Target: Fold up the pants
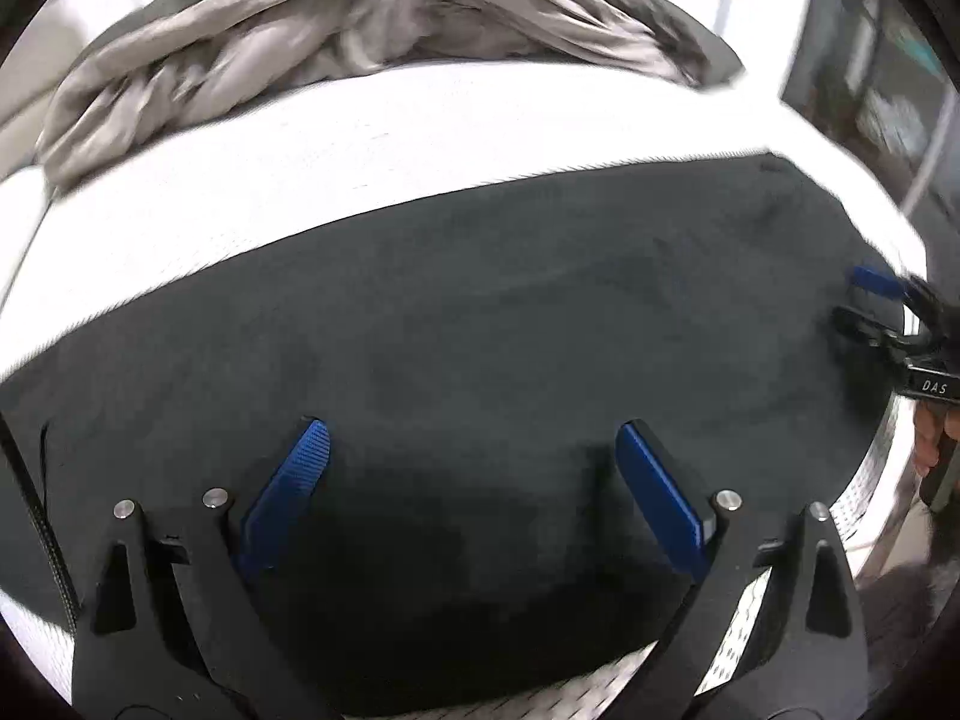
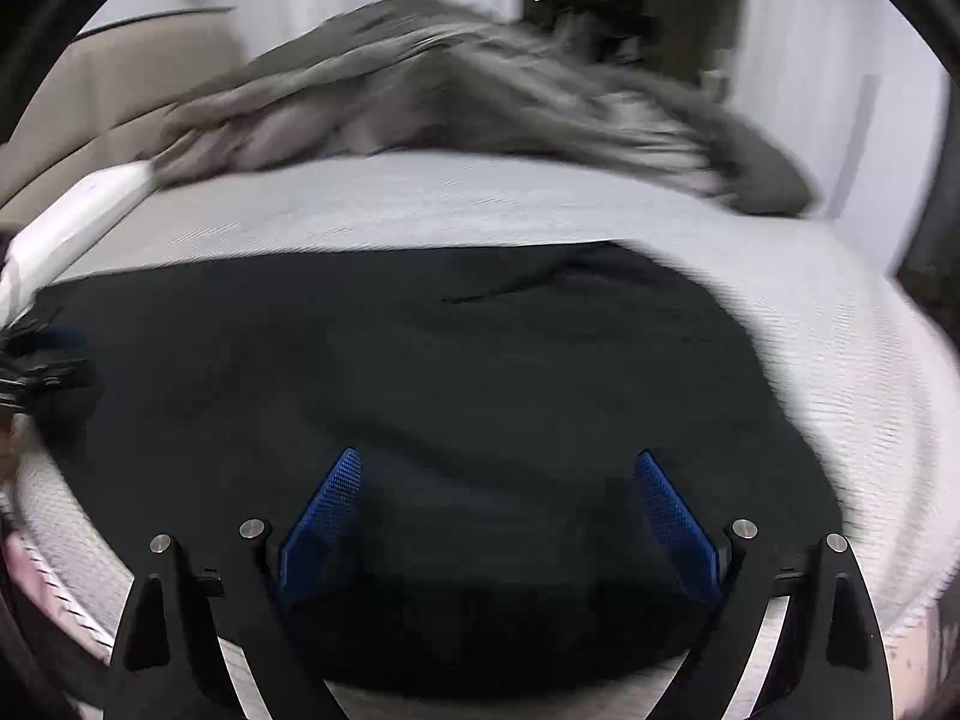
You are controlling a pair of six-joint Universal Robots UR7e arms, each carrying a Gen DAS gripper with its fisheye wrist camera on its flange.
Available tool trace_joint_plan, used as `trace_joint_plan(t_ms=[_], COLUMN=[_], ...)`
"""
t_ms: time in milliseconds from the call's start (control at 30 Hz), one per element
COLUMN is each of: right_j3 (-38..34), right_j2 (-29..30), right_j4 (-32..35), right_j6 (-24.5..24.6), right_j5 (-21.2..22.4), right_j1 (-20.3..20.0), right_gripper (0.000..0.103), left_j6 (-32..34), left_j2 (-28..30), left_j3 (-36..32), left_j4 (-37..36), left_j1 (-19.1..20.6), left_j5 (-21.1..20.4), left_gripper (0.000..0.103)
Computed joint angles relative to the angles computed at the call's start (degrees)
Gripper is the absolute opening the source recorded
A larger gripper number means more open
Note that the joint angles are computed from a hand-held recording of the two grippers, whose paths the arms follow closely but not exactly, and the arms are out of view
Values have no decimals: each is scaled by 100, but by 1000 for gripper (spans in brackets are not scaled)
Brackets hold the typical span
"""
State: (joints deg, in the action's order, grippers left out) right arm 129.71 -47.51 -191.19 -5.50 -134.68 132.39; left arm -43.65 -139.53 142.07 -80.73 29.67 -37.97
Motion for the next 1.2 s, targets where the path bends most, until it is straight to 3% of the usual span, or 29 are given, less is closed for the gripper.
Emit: trace_joint_plan(t_ms=[67, 133, 200, 233, 300, 367, 400, 433, 500, 633, 700, 767, 867, 900, 967, 1067, 1133, 1200], right_j3=[-213, -477, -548, -435, -266, -310, -257, -106, 154, 53, -19, -262, -677, -841, -975, -1136, -991, -1042], right_j2=[245, 540, 844, 821, 681, 758, 587, 372, -224, -89, -47, 180, 597, 844, 1092, 1323, 1219, 1114], right_j4=[289, 595, 133, -114, -546, -1156, -1337, -1279, -763, -1217, -1061, -767, -51, -56, -123, 99, -137, -84], right_j6=[125, -246, -1052, -1214, -1079, -1102, -1037, -732, 116, -1, -15, 8, -25, -162, -477, -751, -651, -269], right_j5=[518, 528, -12, -152, -875, -1860, -2052, -2004, -1396, -1548, -1254, -849, -38, 260, 400, -341, -1078, -1701], right_j1=[-65, 28, 128, 72, -200, -437, -714, -871, -1091, -696, -447, -263, -192, -167, -153, -127, -179, -419], right_gripper=[94, 94, 94, 94, 94, 94, 98, 98, 98, 98, 98, 98, 98, 98, 96, 96, 98, 97], left_j6=[811, 1094, 1265, 1204, 681, 613, 760, 725, 245, -351, -217, 431, 972, 1079, 1081, 1024, 576, 670], left_j2=[451, 436, 333, 254, 93, -40, -91, -171, -247, -410, -91, 505, 1144, 1354, 1524, 1128, 928, 770], left_j3=[95, 146, 12, -35, -190, -279, -295, -325, -429, -423, -331, -188, 99, 130, 147, 71, -49, -132], left_j4=[-573, -690, -958, -916, -338, -429, -611, -554, 68, 520, -20, -977, -1853, -1953, -1927, -1731, -1106, -1283], left_j1=[312, 490, 960, 1124, 1373, 1709, 1841, 1835, 1561, 827, 832, 993, 1032, 1123, 1271, 1448, 1564, 1885], left_j5=[-5, 6, -145, -25, 482, 515, 444, 450, 552, 591, 477, 284, 428, 451, 431, 463, 835, 840], left_gripper=[96, 96, 96, 96, 101, 103, 102, 102, 97, 96, 96, 96, 96, 96, 96, 97, 101, 102])
